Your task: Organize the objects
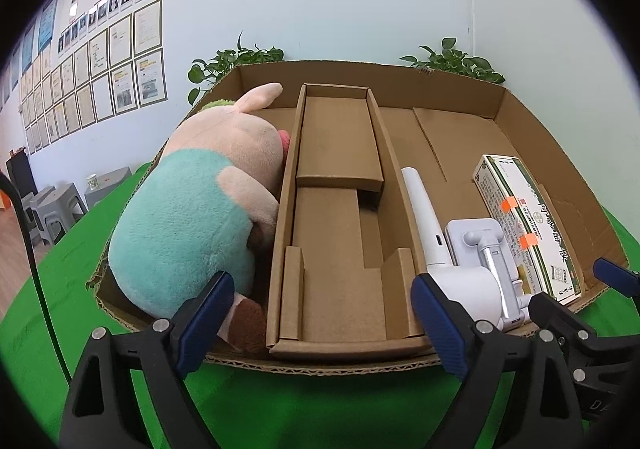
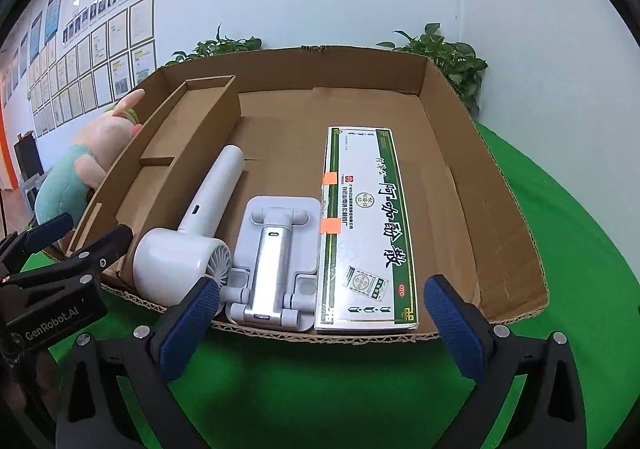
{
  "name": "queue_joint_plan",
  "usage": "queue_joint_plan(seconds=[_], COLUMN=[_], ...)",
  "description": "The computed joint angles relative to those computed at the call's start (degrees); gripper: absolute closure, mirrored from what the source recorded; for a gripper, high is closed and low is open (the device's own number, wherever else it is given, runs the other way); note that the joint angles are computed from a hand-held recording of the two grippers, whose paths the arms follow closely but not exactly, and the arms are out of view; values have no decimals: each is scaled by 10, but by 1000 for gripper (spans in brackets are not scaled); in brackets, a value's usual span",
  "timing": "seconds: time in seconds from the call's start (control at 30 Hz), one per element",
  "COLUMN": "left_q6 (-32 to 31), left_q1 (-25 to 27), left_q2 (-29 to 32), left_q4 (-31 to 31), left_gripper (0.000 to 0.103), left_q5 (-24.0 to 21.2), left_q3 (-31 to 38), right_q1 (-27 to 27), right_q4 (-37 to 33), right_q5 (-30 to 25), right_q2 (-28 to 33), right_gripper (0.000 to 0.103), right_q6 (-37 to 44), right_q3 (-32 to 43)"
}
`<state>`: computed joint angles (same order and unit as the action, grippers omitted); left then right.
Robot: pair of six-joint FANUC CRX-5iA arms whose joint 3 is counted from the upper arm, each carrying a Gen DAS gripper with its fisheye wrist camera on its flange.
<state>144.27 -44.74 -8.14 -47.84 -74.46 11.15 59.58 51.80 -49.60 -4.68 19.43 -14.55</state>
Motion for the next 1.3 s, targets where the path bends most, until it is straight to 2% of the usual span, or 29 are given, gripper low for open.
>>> queue_joint_plan(seconds=[0.4, 1.3], left_q6=[-6, -7], left_q1=[-14, -15], left_q2=[8, 9], left_q4=[-15, -16], left_gripper=[11, 11], left_q5=[-23, -23], left_q3=[10, 11], right_q1=[1, 15], right_q4=[0, 5], right_q5=[0, -11], right_q2=[3, -1], right_gripper=[0, 0], right_q6=[-2, -14], right_q3=[2, -3])
